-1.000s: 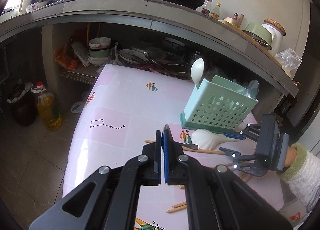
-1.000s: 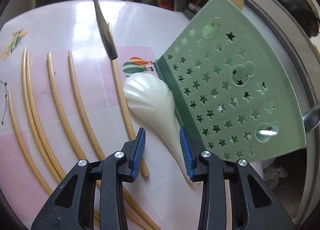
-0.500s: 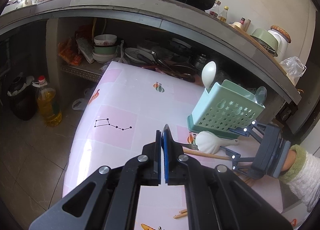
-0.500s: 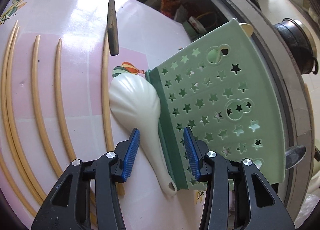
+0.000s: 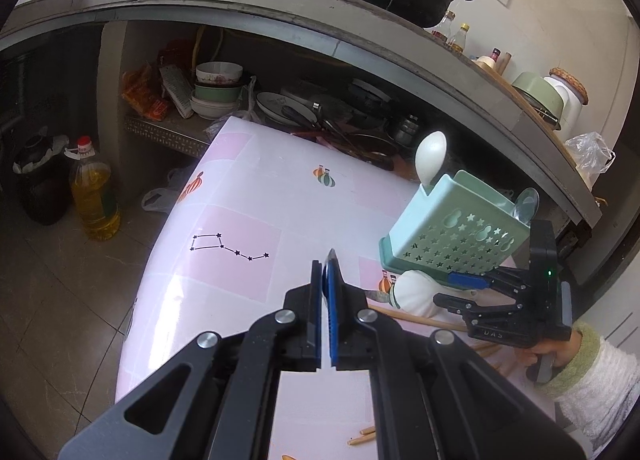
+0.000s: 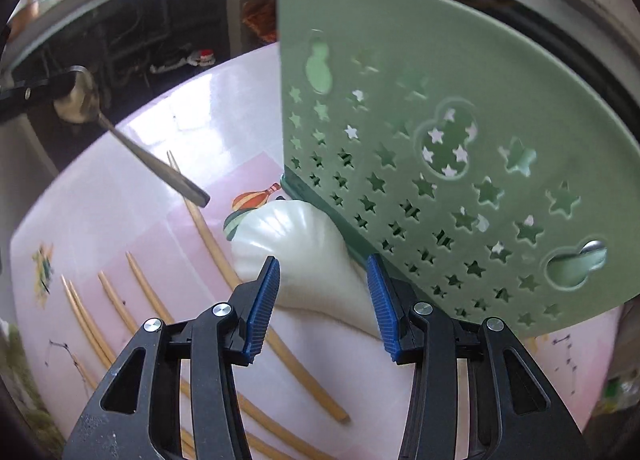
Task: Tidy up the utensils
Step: 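Grasp the white ceramic spoon by its handle with the right tool, then lift the white ceramic spoon with the right tool while the left tool holds the metal spoon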
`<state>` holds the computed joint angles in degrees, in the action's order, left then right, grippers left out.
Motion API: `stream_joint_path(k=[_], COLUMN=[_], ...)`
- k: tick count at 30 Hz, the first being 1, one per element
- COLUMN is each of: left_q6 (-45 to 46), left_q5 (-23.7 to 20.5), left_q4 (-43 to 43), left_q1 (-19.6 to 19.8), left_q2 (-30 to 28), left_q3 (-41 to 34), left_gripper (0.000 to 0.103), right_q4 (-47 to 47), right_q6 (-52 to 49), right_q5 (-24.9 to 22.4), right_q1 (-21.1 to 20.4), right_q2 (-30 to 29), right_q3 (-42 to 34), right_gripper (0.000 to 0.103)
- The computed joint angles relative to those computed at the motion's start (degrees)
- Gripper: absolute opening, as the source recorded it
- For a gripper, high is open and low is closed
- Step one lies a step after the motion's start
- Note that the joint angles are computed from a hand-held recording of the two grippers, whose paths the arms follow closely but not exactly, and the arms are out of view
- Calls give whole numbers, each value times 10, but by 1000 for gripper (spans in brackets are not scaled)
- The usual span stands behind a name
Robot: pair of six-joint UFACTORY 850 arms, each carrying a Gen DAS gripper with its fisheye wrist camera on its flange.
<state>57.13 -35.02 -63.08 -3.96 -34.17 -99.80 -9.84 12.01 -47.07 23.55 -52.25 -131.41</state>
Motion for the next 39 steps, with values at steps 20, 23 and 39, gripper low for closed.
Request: stream_joint_path(k=[20, 23, 39], left_q6=[-4, -7, 5], left_q5=[-13, -13, 1], left_q4=[-3, -2, -14], left_q1=[-5, -5, 3], left_q2=[-24, -24, -13], left_q3=[-21, -21, -3], left_gripper=[2, 2, 2], right_q4=[74, 14, -543], right_q6=[-119, -103, 34], right_q5=[-77, -61, -5], right_q1=[-3, 14, 123], right_q2=[-28, -13, 77], right_q3=[-48, -22, 203], right_gripper=[33, 29, 18])
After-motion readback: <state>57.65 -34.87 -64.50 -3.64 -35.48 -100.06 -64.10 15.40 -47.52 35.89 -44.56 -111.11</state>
